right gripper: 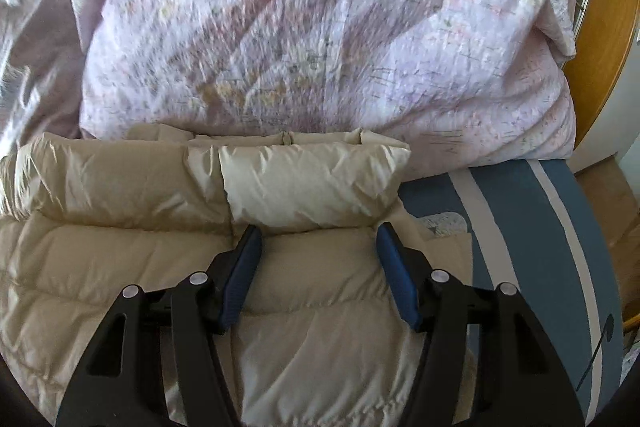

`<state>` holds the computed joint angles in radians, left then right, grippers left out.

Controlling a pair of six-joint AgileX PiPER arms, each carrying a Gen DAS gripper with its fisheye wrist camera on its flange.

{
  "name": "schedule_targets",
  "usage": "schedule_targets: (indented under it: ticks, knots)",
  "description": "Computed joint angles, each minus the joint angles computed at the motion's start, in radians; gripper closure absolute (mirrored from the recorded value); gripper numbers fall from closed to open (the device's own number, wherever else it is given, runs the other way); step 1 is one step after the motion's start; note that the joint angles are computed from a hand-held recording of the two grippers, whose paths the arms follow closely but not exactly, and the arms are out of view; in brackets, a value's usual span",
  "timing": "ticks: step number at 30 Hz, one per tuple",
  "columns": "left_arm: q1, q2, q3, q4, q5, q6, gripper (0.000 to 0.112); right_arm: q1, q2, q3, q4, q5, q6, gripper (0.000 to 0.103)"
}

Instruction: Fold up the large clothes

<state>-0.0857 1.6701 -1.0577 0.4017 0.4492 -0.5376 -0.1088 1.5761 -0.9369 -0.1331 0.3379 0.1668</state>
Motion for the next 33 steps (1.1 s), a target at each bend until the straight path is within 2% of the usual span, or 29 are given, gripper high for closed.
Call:
schedule_targets:
  ticks: [3, 9, 12, 16, 20, 23, 33]
  knots:
    - [0.004, 0.035, -0.031, -0.021, 0.035, 0.016, 0.036, 0.008, 0.020, 0.018, -0.062, -0.044, 0.072, 0.040]
    - [0.027, 0.072, -0.024, -0.058, -0.017, 0.035, 0.030, 0.032, 0.062, 0.058, -0.302, -0.123, 0.336, 0.036]
    - [0.040, 0.091, -0.020, -0.078, -0.043, 0.040, 0.025, 0.021, 0.090, 0.064, -0.287, -0.142, 0.318, 0.034]
    - [0.056, 0.127, -0.038, -0.137, -0.048, 0.090, 0.022, 0.030, 0.149, 0.049, -0.340, -0.160, 0.384, 0.030]
    - [0.052, 0.158, -0.058, -0.114, -0.042, 0.069, 0.019, 0.040, 0.191, 0.018, -0.416, -0.152, 0.466, 0.027]
    - [0.040, 0.179, -0.071, -0.079, -0.035, 0.031, 0.017, 0.040, 0.257, -0.047, -0.423, -0.145, 0.475, 0.025]
    - [0.008, 0.232, -0.130, -0.037, -0.007, -0.030, 0.013, 0.007, 0.255, -0.049, -0.300, -0.149, 0.347, 0.023]
